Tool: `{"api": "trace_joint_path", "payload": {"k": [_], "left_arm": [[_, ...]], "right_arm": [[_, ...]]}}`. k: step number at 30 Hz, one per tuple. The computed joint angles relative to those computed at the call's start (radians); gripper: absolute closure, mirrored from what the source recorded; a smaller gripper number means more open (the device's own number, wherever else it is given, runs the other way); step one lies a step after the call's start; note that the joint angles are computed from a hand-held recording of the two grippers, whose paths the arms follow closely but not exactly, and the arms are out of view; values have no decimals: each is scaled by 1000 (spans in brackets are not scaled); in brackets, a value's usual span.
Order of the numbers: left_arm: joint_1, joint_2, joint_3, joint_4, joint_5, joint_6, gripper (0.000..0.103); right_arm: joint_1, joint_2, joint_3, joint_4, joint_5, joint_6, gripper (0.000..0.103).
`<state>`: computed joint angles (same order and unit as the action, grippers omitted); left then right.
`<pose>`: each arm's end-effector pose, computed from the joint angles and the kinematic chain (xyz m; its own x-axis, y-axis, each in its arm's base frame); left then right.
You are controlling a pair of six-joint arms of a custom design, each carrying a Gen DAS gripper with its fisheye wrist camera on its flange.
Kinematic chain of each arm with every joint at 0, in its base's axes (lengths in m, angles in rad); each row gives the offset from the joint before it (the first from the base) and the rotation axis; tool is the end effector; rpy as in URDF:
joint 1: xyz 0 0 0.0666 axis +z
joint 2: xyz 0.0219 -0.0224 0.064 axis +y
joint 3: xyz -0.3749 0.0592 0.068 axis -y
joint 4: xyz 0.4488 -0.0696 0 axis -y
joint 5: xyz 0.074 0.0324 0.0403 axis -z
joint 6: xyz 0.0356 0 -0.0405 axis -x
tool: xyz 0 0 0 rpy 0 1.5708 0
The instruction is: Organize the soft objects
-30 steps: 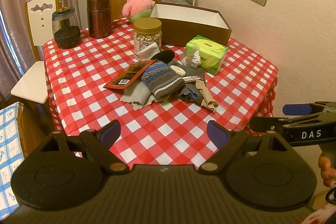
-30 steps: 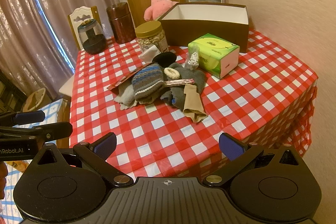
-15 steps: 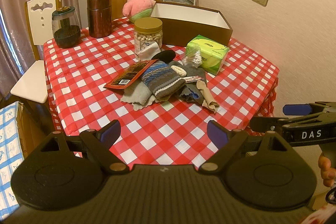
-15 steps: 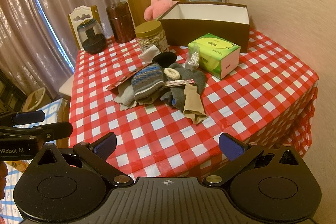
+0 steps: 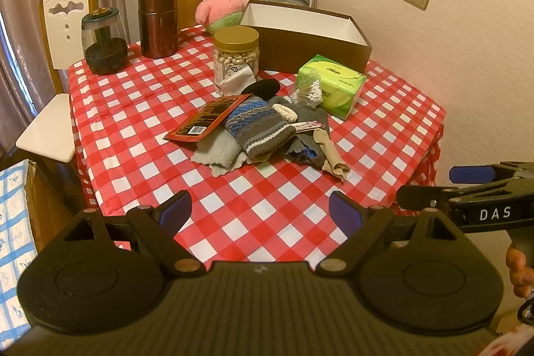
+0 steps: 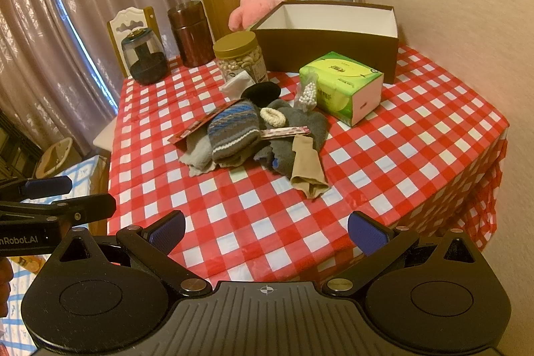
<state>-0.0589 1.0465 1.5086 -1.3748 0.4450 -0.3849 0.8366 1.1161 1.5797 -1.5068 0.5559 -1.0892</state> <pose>0.3580 -0.0369 0.6052 -0.6134 0.3757 -0.6947 0.5894 0.8033 -0.0860 0.2635 0.2634 0.6078 -0.6692 0.3821 -0.6373 0.3034 0.9234 0.2350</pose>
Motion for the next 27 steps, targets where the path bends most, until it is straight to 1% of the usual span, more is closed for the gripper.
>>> {"api": "trace_joint_path", "payload": {"k": [8, 13, 14, 19, 21, 23, 24, 25, 27], "left_arm": [[0, 1, 1, -2, 0, 0, 15], [-19, -3, -1, -1, -15, 17, 15], [-18, -2, -1, -1, -14, 16, 15], [-25, -5, -17, 12, -28, 25, 15], [-45, 14, -6, 24, -49, 43, 15], [-51, 9, -13, 25, -60, 50, 15], [-57, 38, -2, 39, -67, 58, 15], [-59, 37, -4, 40, -74, 62, 15], [-73, 46, 4, 43, -97, 77, 15]], "right_arm": [[-16, 2, 2, 5, -13, 12, 0], [-51, -30, -40, 30, -42, 38, 0], [-69, -22, -49, 55, -54, 56, 0], [-92, -23, -48, 64, -80, 78, 0], [-101, -33, -61, 81, -89, 91, 0], [-118, -47, -80, 112, -105, 116, 0], [-126, -52, -87, 123, -112, 128, 0], [-139, -54, -92, 139, -124, 148, 0], [-159, -65, -107, 168, -143, 183, 3]]}}
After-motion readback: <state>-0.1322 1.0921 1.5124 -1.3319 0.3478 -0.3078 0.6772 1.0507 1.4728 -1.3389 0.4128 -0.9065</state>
